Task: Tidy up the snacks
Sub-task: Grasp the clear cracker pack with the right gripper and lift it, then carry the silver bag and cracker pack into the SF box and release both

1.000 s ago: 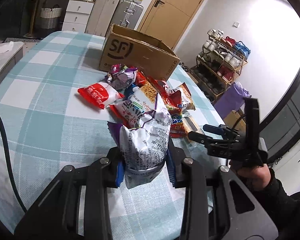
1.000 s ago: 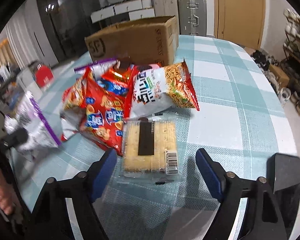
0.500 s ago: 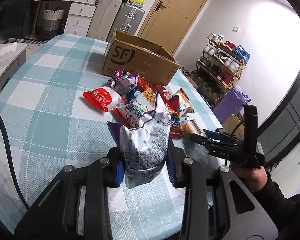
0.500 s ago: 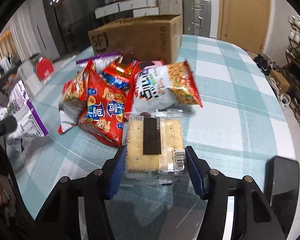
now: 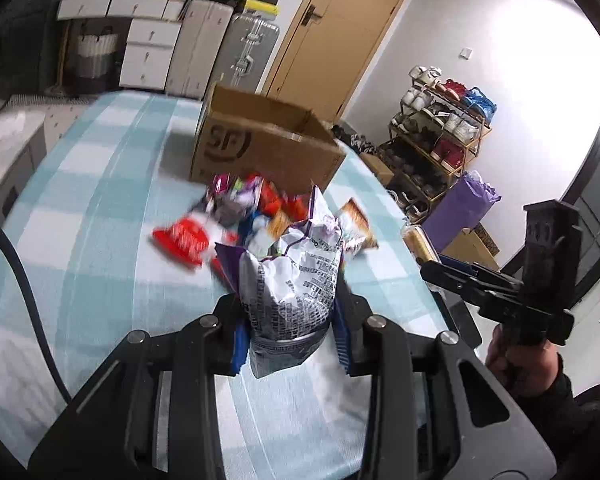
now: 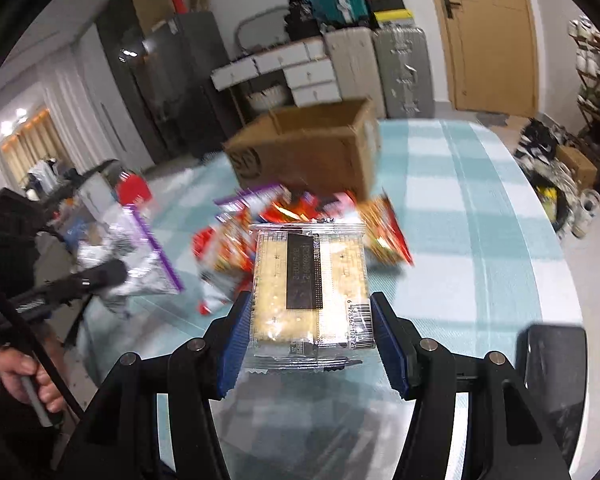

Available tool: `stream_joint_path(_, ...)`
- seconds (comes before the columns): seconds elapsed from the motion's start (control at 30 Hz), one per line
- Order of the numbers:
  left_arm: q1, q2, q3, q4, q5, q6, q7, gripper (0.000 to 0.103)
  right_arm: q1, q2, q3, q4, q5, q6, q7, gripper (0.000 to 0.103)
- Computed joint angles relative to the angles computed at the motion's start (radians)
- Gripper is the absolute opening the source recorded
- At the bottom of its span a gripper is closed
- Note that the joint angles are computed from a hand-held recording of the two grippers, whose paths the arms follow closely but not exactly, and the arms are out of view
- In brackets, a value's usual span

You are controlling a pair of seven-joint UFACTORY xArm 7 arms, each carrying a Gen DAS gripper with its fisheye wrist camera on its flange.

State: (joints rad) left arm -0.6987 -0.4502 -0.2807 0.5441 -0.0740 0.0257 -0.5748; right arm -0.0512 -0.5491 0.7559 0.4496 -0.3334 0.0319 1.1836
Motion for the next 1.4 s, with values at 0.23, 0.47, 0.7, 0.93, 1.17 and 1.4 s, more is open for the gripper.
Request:
stream_joint_path(0.23, 0.028, 0.066, 0.035, 0.158, 0.011, 0.067, 0.062, 0.031, 0.012, 0.038, -0.067, 0.083, 0.018, -0.076, -0.08, 0.059)
stream_joint_path(0.47, 0.042, 0.184, 0.087, 0.388, -0.063, 0.164, 0.203, 0.031, 0.0, 0.115, -0.139, 0.214, 0.055, -0.083, -0.226, 0.059)
stream_joint_path(0.7, 0.144, 0.365, 0.035, 0.688, -0.027, 0.289, 0.247, 0.031, -0.022, 0.237, -0.188, 0.389, 0.044, -0.034, -0.292, 0.059)
stream_joint_path(0.93, 0.164, 0.601, 0.038, 1.042, 0.058, 0.439, 0.228, 0.031, -0.039, 0.403, -0.211, 0.598, -0.097, 0.04, -0.252, 0.059)
stream_joint_path(1.17, 0.12, 0.87, 0.078, 1.417, 0.101, 0.613, 0.23, 0.031, 0.019, 0.611, -0.27, 0.812, -0.189, 0.147, -0.252, 0.059)
stream_joint_path(1.4, 0.077, 1.151, 0.12, 1.795, 0.076, 0.79, 0.26, 0.031, 0.109, 0.745, -0.364, 0.912, -0.193, 0.209, -0.298, 0.059)
